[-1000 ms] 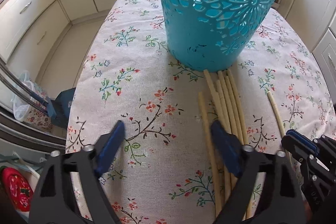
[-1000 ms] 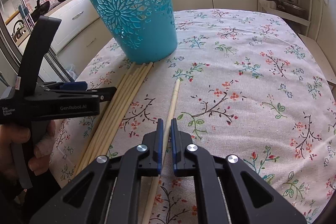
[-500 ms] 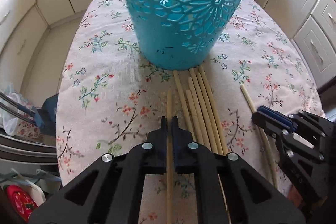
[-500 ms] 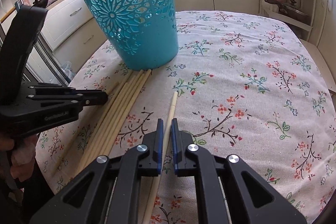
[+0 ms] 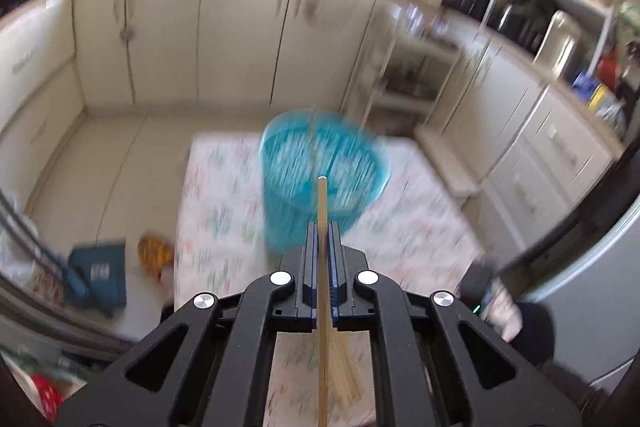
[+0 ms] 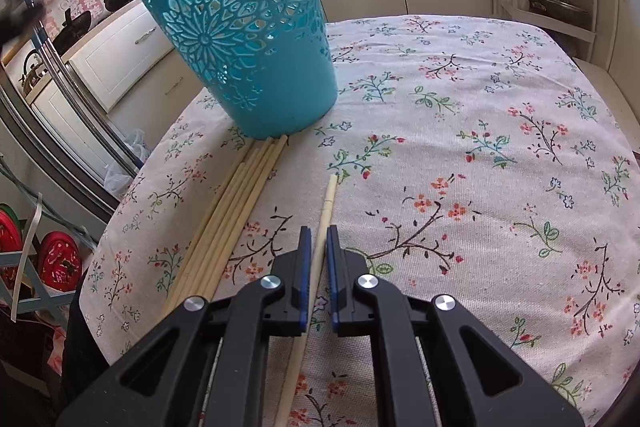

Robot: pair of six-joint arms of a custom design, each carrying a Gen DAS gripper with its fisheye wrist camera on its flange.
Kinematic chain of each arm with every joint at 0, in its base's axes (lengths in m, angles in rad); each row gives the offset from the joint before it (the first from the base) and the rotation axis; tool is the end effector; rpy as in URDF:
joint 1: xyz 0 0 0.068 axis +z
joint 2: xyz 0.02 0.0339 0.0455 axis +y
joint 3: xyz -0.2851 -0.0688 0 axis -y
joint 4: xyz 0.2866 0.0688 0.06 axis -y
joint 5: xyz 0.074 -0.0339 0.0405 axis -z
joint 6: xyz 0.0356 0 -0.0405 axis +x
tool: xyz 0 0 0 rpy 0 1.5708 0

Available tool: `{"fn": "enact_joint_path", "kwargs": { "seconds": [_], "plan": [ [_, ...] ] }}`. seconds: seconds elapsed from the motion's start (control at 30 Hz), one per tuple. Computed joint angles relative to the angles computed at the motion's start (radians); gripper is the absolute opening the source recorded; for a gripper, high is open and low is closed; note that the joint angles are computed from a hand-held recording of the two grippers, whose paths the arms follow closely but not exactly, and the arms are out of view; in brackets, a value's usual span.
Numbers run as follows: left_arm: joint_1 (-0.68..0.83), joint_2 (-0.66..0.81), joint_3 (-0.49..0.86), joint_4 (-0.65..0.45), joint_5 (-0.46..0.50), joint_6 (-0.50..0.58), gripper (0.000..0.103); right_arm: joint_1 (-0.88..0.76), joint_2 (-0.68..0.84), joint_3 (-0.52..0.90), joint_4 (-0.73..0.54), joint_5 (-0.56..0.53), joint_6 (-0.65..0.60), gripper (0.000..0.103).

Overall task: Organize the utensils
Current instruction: 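Lift the stick with the left tool and drop it into the teal cup, then grasp a stick with the right tool, lift it and drop it into the teal cup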

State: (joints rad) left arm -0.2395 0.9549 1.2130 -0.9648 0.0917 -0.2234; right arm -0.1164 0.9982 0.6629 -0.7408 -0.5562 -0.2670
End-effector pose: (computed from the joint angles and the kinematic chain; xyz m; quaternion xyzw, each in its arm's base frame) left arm 0.1938 -0.0507 0.4063 0.0265 0.9070 -0.1365 0.3976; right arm 0.2062 -0.0052 0.2237 -0.1372 0.9246 0.2164 0.2818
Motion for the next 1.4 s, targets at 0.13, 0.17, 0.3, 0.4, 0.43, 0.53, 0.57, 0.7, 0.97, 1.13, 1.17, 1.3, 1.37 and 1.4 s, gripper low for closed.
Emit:
{"fn": "enact_joint_path", "kwargs": {
  "seconds": [0.13, 0.17, 0.3, 0.4, 0.43, 0.53, 0.57, 0.7, 0.97, 1.13, 1.17, 1.3, 1.37, 1.4],
  "plan": [
    [-0.069, 0.065, 0.107, 0.144, -0.102, -0.013, 0.004, -0.013, 0.012, 0.004, -0.003, -0.02, -0.002, 0.008],
    [-0.079, 0.083, 0.12, 0.192, -0.12, -0.014, 0.005, -0.015, 0.013, 0.003, -0.004, -0.024, -0.002, 0.008],
    [-0.112, 0.185, 0.166, 0.355, -0.237, -0.014, 0.005, -0.031, 0.024, 0.007, -0.011, -0.048, -0.007, 0.008],
    [-0.105, 0.262, 0.159, 0.485, -0.293, -0.017, 0.005, -0.047, 0.039, 0.013, -0.019, -0.07, -0.015, 0.008],
    [-0.105, 0.279, 0.15, 0.519, -0.31, -0.023, 0.005, -0.051, 0.041, 0.014, -0.022, -0.075, -0.017, 0.008],
    [-0.101, 0.336, 0.117, 0.611, -0.345, -0.037, 0.005, -0.056, 0.048, 0.017, -0.026, -0.086, -0.018, 0.008],
    [-0.098, 0.35, 0.104, 0.632, -0.351, -0.041, 0.005, -0.057, 0.048, 0.017, -0.026, -0.087, -0.019, 0.008],
    [-0.073, 0.401, 0.062, 0.686, -0.348, -0.051, 0.005, -0.058, 0.049, 0.017, -0.028, -0.089, -0.019, 0.008],
    [-0.066, 0.367, -0.035, 0.652, -0.348, -0.03, 0.008, -0.061, 0.052, 0.02, -0.03, -0.091, -0.021, 0.008],
    [-0.07, 0.214, -0.14, 0.597, -0.386, -0.057, 0.053, -0.057, 0.048, 0.019, -0.027, -0.084, -0.018, 0.008],
    [-0.07, 0.169, -0.169, 0.586, -0.39, -0.064, 0.056, -0.049, 0.042, 0.016, -0.024, -0.073, -0.015, 0.008],
    [-0.081, 0.005, -0.253, 0.494, -0.41, -0.084, 0.067, 0.012, -0.007, 0.002, -0.004, 0.01, 0.001, 0.01],
    [-0.089, -0.058, -0.282, 0.434, -0.426, -0.098, 0.074, 0.049, -0.03, -0.006, 0.007, 0.056, 0.003, 0.014],
    [-0.094, -0.088, -0.297, 0.398, -0.431, -0.108, 0.076, 0.071, -0.042, -0.01, 0.014, 0.085, 0.008, 0.015]
  ]
}}
